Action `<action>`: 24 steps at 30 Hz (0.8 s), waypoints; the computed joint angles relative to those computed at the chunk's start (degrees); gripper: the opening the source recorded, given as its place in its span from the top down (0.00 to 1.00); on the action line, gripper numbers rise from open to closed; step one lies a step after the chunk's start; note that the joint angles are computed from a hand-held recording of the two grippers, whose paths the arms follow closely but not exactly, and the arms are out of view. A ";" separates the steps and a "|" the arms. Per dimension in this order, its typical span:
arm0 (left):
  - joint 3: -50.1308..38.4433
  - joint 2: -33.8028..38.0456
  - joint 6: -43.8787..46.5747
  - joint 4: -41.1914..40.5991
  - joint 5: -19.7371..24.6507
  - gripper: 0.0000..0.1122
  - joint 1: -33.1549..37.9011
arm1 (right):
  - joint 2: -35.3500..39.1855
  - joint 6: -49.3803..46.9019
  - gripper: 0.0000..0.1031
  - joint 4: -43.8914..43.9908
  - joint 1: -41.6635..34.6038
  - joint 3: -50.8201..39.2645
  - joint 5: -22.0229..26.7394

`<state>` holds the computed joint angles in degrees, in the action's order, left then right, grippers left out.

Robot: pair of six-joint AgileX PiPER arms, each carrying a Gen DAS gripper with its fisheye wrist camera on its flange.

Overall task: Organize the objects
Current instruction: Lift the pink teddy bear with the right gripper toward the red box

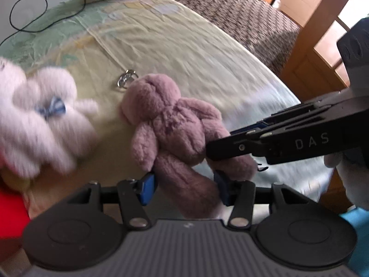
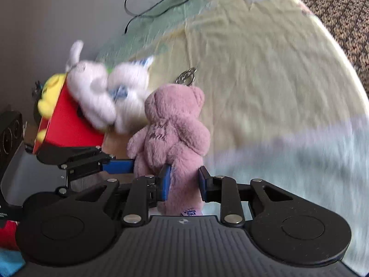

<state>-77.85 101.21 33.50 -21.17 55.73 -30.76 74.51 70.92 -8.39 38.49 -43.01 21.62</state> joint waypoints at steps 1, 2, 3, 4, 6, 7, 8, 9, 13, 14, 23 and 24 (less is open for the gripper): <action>1.49 -1.03 0.81 -0.31 0.06 0.53 0.32 | 0.03 0.79 0.72 -0.13 0.93 0.07 0.07; 2.74 -1.88 1.54 -0.56 0.04 0.53 0.63 | -0.04 0.90 0.71 0.28 1.54 0.23 -0.04; 3.95 -2.60 2.42 -0.85 -0.10 0.53 1.05 | 0.05 1.07 0.69 0.62 2.02 0.32 -0.28; 5.05 -3.33 2.81 -0.99 -0.12 0.53 1.37 | 0.05 1.82 0.67 0.36 2.50 0.48 -0.57; 5.96 -3.75 3.25 -1.42 0.11 0.51 2.08 | 0.13 5.90 0.67 -3.17 3.21 0.59 -0.60; 6.36 -4.11 3.41 -1.81 -0.34 0.50 2.44 | 0.18 9.41 0.66 -6.39 3.68 0.52 -0.28; 6.72 -4.55 3.49 -2.25 -1.09 0.47 2.79 | 0.15 13.72 0.64 -10.33 4.15 0.59 0.17; 6.77 -4.89 3.53 -2.69 -1.50 0.43 3.06 | 0.00 18.03 0.59 -14.03 4.86 0.71 0.66; 7.38 -5.82 5.29 -5.40 -3.99 0.24 3.99 | 1.24 22.93 0.46 -18.99 3.46 1.80 -1.69; 7.01 -5.42 4.99 -5.48 -4.19 0.25 3.67 | 1.55 25.14 0.44 -21.28 3.01 2.39 -3.04; 3.68 -0.64 1.34 -7.65 -4.41 0.23 3.21 | 4.13 30.66 0.55 -24.48 -1.24 4.34 -14.79; 3.80 -0.63 1.34 -8.05 -4.34 0.23 3.47 | 4.44 31.17 0.56 -25.35 -0.70 3.52 -13.73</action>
